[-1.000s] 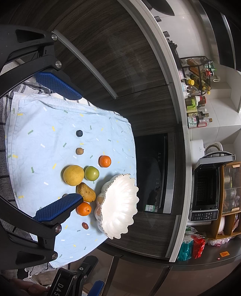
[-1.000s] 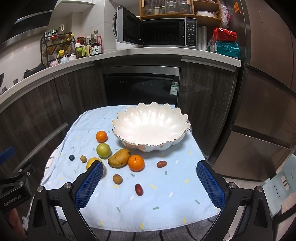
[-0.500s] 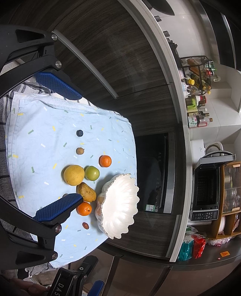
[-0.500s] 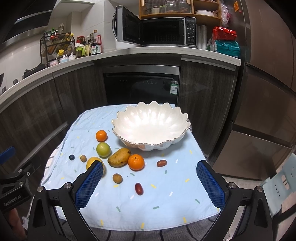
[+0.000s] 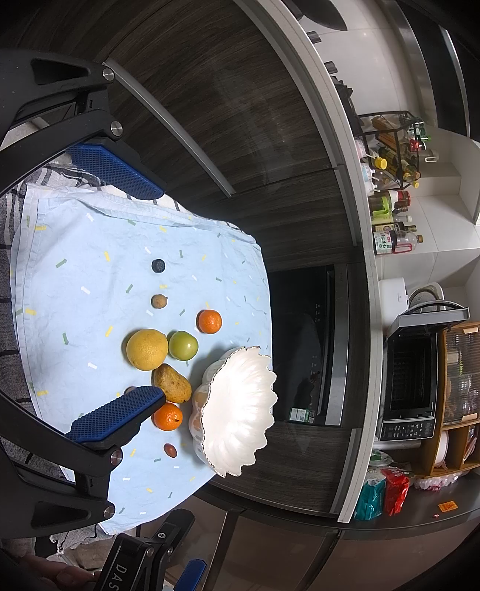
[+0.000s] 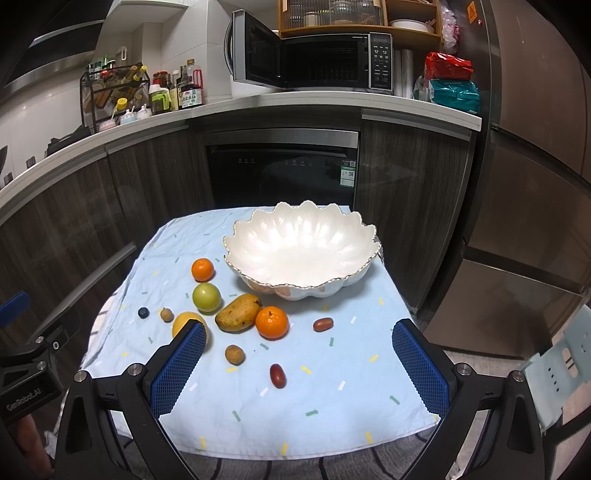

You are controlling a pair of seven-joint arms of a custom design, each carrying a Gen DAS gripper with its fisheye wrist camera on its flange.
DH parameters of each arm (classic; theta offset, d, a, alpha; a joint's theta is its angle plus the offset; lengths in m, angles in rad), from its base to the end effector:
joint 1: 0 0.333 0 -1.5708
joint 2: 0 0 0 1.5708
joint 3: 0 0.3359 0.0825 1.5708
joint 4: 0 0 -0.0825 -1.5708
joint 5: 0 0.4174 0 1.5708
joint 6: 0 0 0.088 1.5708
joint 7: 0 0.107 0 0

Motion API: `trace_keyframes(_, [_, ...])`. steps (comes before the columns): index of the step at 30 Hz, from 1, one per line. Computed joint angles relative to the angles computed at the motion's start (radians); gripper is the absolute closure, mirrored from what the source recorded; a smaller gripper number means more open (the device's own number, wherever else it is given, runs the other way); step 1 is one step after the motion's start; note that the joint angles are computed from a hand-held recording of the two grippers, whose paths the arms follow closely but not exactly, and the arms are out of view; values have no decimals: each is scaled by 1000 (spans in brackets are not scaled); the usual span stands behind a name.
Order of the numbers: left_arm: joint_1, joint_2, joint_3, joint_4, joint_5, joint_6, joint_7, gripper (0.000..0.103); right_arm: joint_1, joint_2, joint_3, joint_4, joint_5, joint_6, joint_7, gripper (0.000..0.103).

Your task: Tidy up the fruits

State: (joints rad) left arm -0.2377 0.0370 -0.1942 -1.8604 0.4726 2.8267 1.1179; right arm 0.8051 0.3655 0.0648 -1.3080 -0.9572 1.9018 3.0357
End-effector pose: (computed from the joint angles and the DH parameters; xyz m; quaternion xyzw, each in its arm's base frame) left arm 0.5844 -0.2924 0.6117 -0.5060 0.7262 -0.3568 0.2990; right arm 0.5255 0.5162 0.6019 -0.5006 0.7387 -0.3702 0.2582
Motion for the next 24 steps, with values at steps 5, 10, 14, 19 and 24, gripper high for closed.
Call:
trace_keyframes(5, [-1, 0, -1, -2, 0, -1, 0, 0, -2, -1, 0, -2, 3, 1, -1, 1])
trace_keyframes(10, [-3, 4, -2, 3, -8, -8, 9, 0, -4, 1, 0, 0, 7, 5, -6, 1])
trace_keyframes(14, [-6, 15, 1, 16, -13, -22, 17, 0, -9, 6, 0, 3, 19, 10, -13, 1])
trace_keyframes(19, [-12, 33, 4, 34, -38, -37, 49, 0, -15, 17, -3, 13, 39, 20, -29, 1])
trace_keyframes(24, [-20, 53, 8, 54, -69, -51, 89, 0, -20, 28, -7, 23, 62, 29, -45, 1])
